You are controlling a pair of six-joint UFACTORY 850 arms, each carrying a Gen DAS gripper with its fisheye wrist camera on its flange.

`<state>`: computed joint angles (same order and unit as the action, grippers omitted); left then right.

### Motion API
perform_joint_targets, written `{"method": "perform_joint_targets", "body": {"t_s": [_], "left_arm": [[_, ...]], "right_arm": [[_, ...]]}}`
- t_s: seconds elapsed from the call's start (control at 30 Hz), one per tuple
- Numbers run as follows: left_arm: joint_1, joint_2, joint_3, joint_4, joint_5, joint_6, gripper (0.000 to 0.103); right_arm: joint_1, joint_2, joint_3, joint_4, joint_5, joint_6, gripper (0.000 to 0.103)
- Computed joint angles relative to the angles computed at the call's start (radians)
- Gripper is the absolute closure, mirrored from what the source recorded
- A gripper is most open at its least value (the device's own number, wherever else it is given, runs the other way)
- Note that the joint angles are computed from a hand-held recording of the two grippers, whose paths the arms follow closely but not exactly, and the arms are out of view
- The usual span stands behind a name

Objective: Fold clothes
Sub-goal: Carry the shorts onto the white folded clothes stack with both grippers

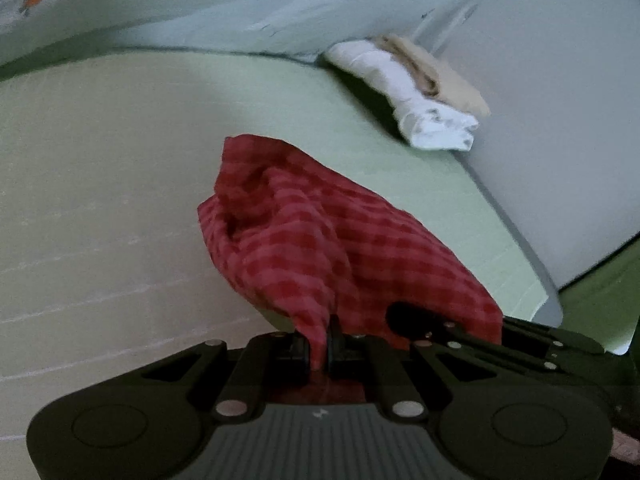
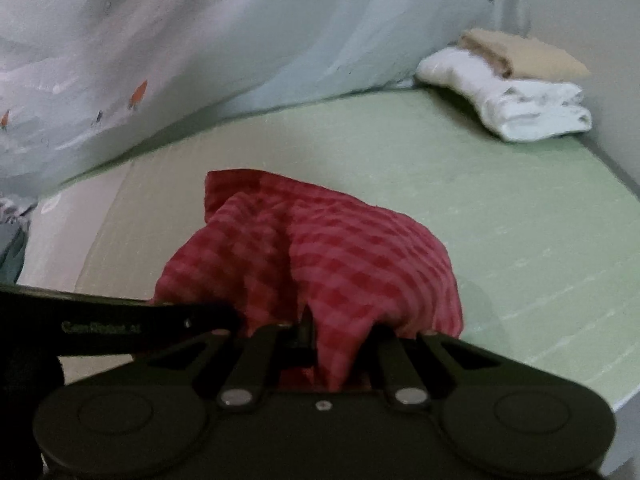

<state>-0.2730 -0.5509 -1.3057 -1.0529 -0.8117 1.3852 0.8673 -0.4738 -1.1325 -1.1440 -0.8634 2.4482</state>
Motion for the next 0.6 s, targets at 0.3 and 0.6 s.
{"method": "perform_joint_targets", "body": {"t_s": [0.3,0.6], "left_arm": [[-0.266,0.047,0.01,-0.403,0.217,0.188,0.096],[-0.458,-0.159,-0.418,-0.539,0.324,0.123,0.096]], "right_arm": [[-0.16,0.368,0.402,-0.358,-0.026,0.009,0.095],[-0.584,0.668,0.52,-0.685,0.117,-0.239,0.095]]}}
